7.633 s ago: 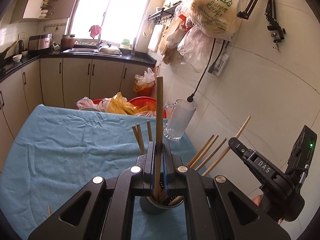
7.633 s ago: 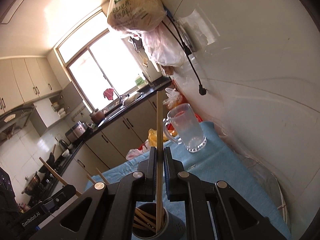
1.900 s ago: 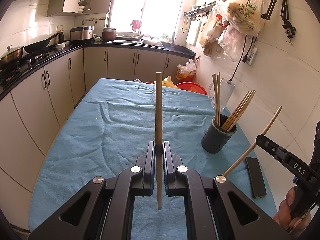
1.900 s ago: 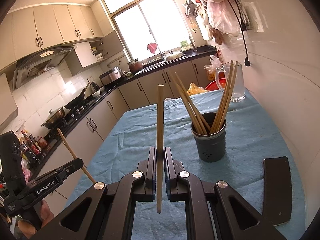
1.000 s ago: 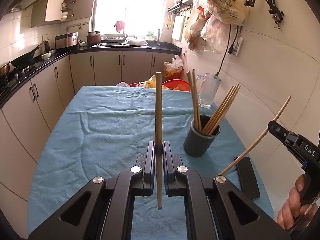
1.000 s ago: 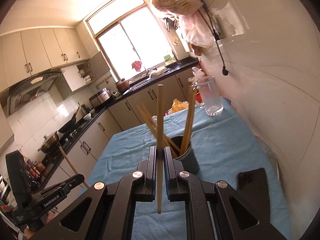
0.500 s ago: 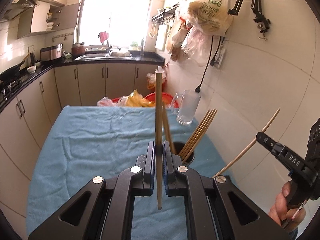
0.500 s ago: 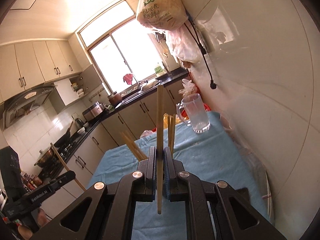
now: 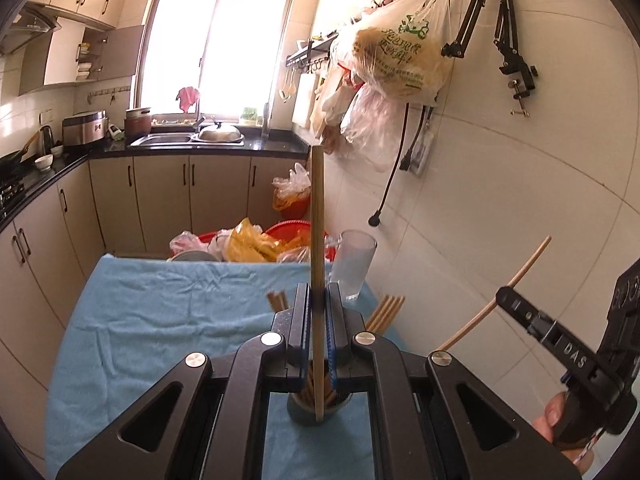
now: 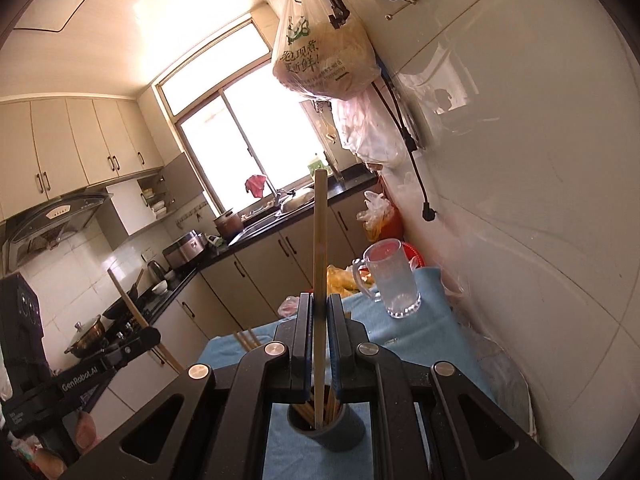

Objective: Organize utensils
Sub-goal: 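Lower the chopsticks into the black cup and open both tools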

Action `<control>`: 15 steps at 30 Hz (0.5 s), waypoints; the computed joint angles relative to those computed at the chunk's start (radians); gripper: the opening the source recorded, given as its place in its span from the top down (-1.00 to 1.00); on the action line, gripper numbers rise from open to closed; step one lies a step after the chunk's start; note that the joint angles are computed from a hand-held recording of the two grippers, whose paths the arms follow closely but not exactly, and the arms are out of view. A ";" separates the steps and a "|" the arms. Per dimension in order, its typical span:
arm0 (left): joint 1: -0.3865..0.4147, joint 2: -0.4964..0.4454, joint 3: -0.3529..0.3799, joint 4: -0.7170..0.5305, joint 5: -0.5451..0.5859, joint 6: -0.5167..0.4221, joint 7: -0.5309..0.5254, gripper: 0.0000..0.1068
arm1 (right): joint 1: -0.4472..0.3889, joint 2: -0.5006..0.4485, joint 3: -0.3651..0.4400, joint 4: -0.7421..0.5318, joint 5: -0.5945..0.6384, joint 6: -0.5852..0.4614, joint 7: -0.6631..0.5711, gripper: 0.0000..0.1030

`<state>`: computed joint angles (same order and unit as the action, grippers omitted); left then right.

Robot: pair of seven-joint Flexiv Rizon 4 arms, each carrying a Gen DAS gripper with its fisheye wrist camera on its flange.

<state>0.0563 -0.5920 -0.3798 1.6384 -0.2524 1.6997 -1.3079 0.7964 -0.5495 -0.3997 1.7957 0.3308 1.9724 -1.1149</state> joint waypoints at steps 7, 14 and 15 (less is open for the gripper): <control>-0.029 -0.079 0.014 -0.102 -0.019 -0.039 0.011 0.88 | -0.047 -0.052 0.018 -0.076 -0.052 -0.040 0.044 0.85; -0.034 -0.141 0.017 -0.140 -0.036 -0.057 0.024 0.88 | -0.101 -0.111 0.062 -0.127 -0.131 -0.078 0.113 0.85; -0.032 -0.146 0.014 -0.141 -0.038 -0.059 0.027 0.88 | -0.109 -0.120 0.069 -0.134 -0.145 -0.085 0.123 0.85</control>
<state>0.0248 -0.7384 -0.3658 1.4973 -0.2904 1.6410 -1.2812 0.6871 -0.6690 -0.3305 1.6616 0.1856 1.8871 -0.9916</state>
